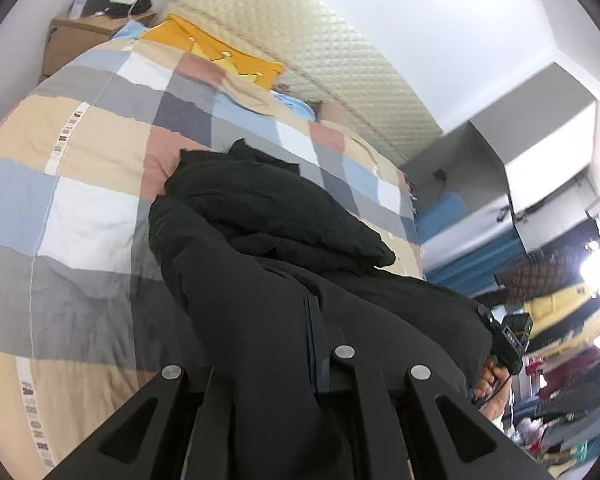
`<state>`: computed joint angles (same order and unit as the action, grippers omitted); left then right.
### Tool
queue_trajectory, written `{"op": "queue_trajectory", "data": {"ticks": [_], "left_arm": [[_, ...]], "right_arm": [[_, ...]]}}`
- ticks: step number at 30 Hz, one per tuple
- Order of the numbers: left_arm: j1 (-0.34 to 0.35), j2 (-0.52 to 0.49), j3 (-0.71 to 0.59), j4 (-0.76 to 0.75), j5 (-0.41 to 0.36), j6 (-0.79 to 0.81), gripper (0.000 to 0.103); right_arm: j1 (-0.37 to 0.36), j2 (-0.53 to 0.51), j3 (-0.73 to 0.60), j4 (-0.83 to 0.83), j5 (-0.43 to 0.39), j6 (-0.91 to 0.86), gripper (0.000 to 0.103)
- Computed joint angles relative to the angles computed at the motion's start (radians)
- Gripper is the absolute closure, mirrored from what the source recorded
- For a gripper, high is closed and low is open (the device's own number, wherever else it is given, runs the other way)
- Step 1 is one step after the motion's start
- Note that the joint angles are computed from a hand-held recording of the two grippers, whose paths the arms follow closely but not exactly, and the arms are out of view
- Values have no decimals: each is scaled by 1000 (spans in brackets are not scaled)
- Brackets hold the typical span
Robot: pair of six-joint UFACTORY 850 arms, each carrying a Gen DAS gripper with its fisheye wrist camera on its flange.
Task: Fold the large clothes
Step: 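Lift the hem with both tools and fold it toward the collar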
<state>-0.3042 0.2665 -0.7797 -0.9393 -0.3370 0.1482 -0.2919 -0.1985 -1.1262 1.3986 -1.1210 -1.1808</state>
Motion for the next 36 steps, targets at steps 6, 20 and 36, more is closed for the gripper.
{"op": "queue_trajectory", "data": {"ticks": [6, 20, 36], "left_arm": [[-70, 113, 37, 117, -7, -209, 95], [-52, -93, -162, 351, -43, -345, 95], [11, -556, -520, 839, -23, -744, 93]], "right_arm": [[-81, 104, 81, -4, -88, -12, 87], [-76, 54, 11, 3, -15, 63, 86], [111, -295, -424, -335, 282, 518, 86]]}}
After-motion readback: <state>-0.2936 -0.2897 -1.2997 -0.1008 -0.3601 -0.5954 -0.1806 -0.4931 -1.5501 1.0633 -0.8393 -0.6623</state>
